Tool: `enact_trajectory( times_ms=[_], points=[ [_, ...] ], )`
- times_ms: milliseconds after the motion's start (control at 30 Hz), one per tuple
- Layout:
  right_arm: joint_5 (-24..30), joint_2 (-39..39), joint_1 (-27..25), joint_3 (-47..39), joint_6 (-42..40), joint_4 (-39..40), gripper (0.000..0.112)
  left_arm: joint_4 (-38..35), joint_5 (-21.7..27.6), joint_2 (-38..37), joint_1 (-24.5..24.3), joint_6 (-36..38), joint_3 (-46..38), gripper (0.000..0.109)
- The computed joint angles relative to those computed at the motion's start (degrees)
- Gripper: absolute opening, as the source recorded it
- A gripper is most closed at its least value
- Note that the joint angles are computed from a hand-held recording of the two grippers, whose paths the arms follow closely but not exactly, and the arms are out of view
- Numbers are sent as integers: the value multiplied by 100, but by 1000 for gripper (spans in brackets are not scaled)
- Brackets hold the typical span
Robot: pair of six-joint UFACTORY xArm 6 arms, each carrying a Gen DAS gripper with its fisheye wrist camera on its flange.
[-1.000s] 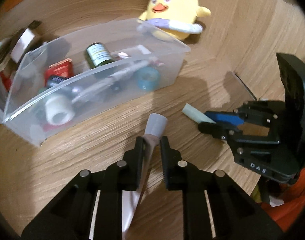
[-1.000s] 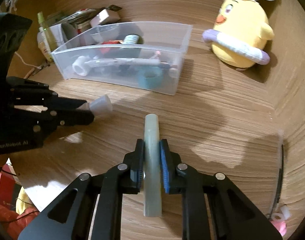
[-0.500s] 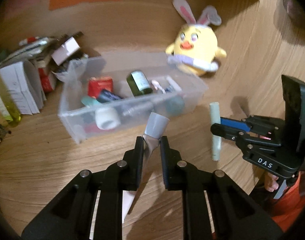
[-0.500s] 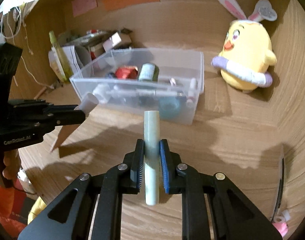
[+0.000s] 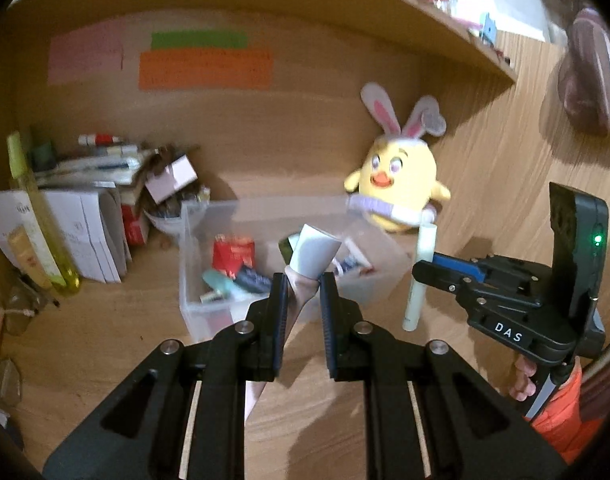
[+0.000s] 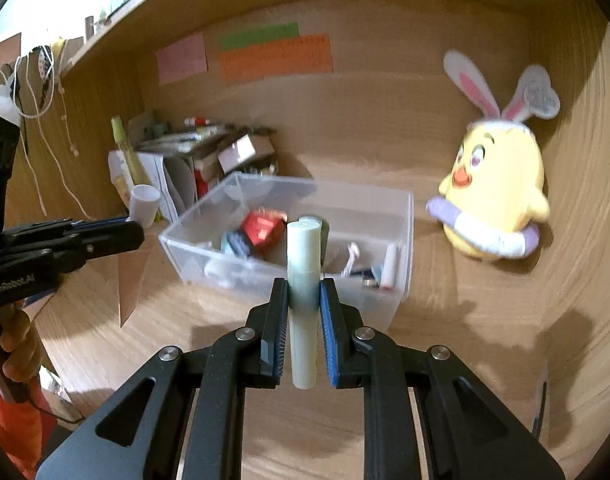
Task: Organize objects
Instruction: 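Carry the pink tube and pale green marker over the clear box, then lower the pink tube and green marker into the box and open both tools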
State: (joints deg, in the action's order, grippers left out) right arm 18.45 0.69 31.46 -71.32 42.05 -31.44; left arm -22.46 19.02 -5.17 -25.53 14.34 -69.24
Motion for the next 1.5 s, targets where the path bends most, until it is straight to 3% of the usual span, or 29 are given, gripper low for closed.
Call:
enact_trajectory(
  times_ms=[333, 800, 1000, 1133, 1333, 1467, 1500],
  points=[
    [6, 471, -148, -730, -71, 0, 14, 552, 32, 641, 157, -456, -874, 15],
    [440, 1297, -326, -1784, -112, -128, 14, 1500, 342, 2003, 267, -1224, -2492, 15],
    [738, 1630, -303, -2088, -269, -118, 14, 1823, 730, 2617, 253, -1471, -3145, 15],
    [916, 1849, -266, -2296, -403, -119, 14, 1577, 1159, 2921, 248, -1277, -3490, 16],
    [975, 2148, -220, -2577, -1334, 832, 15, 1400, 1498, 3054, 210, -1146, -3649, 16],
    [896, 2206, -224, -2605, -1554, 1188, 40, 1159, 1379, 2888, 208, -943, -3417, 25],
    [852, 2186, -226, -2573, -1493, 1117, 40, 1126, 1340, 2835, 213, -915, -3349, 26]
  ],
)
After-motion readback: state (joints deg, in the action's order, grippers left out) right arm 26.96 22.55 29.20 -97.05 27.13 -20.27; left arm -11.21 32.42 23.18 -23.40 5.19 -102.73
